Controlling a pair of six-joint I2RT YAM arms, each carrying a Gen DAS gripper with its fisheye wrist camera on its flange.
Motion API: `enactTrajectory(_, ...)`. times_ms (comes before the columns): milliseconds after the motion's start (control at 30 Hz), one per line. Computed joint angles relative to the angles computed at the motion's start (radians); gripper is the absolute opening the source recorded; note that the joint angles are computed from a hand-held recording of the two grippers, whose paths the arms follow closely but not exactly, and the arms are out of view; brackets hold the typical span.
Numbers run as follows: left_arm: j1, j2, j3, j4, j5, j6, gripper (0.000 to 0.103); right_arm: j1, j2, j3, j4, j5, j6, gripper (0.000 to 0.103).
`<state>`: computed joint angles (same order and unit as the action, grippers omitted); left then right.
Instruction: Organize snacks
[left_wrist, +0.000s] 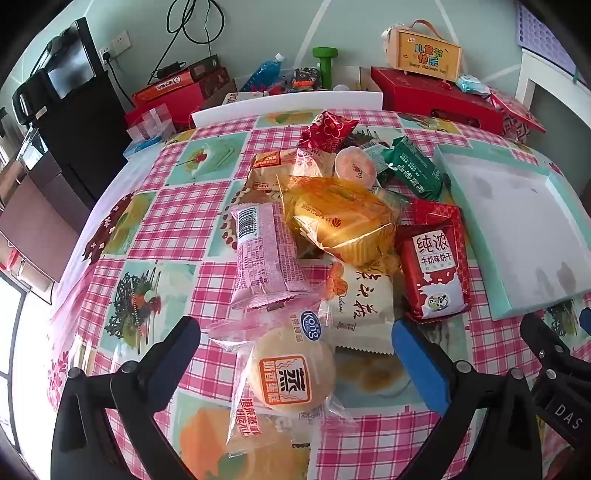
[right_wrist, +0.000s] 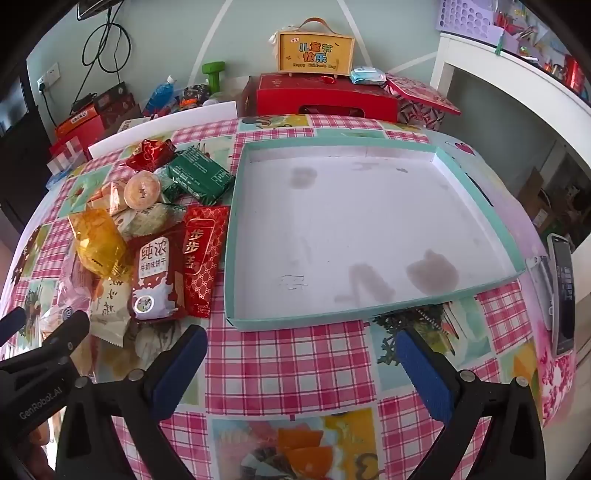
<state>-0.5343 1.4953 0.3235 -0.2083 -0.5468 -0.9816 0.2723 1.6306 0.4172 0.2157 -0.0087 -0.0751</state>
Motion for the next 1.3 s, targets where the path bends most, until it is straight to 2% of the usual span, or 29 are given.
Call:
enactTrajectory(467, 0.024, 0.003, -0.008, 0.024, 0.018, 0.004, 0.103, -0.037, -0.038, -0.004, -0.039, -0.026, -0.023, 0.103)
enactTrajectory(1300, 0.035, 0.018, -0.01, 0.04, 0.029, 0.002, 0.103, -0.012, -0.026, -0.005, -0.024, -0.009, -0.007, 0.103)
